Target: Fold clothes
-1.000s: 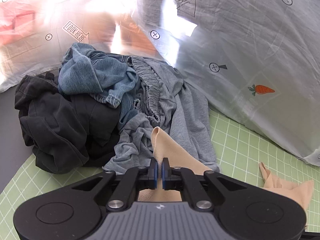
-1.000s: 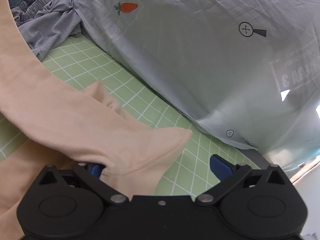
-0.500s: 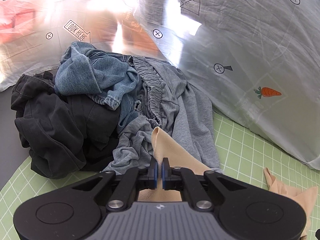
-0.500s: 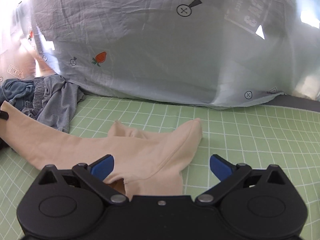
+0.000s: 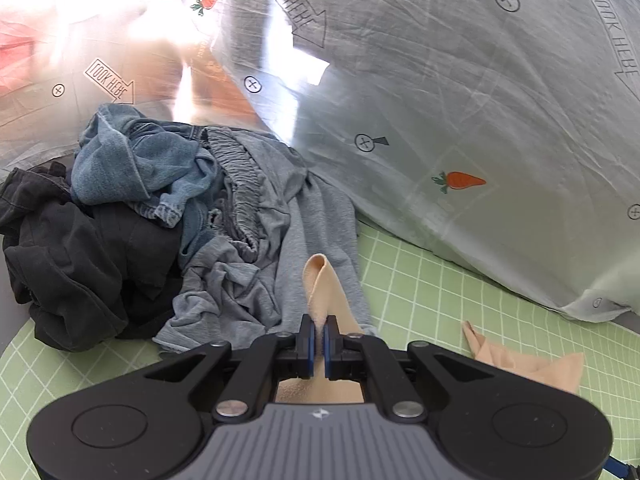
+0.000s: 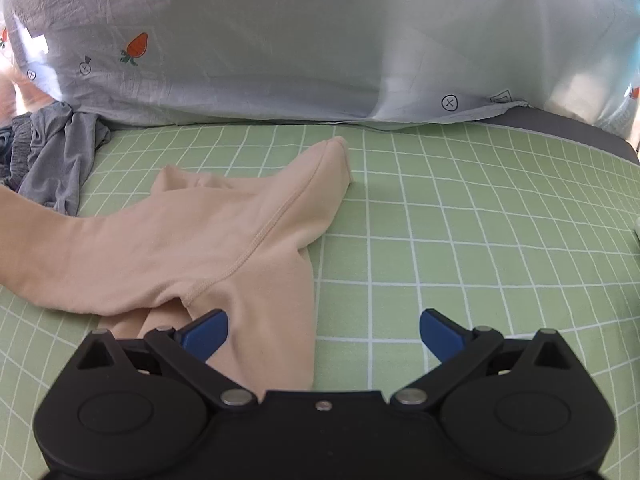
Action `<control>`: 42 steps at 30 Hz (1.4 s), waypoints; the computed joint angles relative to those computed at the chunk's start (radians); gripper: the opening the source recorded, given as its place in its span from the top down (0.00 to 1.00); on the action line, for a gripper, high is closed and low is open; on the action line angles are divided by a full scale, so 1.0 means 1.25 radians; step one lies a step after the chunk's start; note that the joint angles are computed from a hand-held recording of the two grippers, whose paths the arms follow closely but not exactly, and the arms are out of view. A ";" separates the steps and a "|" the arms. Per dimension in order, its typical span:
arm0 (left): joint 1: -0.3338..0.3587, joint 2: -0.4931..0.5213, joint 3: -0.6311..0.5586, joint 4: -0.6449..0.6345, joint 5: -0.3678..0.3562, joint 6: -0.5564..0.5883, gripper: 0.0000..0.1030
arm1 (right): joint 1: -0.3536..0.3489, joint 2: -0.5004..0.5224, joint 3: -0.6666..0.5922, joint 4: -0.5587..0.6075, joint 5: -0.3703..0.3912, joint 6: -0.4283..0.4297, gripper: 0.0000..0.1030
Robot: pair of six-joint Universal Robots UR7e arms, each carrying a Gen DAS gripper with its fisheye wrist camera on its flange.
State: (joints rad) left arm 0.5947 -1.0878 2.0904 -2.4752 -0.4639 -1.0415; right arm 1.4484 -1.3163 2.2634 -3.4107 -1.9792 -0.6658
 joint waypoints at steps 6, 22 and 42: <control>-0.024 0.093 -0.022 -0.246 -0.219 0.244 0.96 | -0.033 -0.074 0.044 -0.024 0.027 0.048 0.00; -0.004 0.152 -0.044 -0.190 -0.511 0.137 0.60 | -0.189 -0.253 0.093 0.226 0.381 0.273 0.10; 0.027 0.088 -0.026 -0.008 -0.443 0.009 0.58 | -0.060 -0.062 -0.013 0.446 0.243 -0.017 0.69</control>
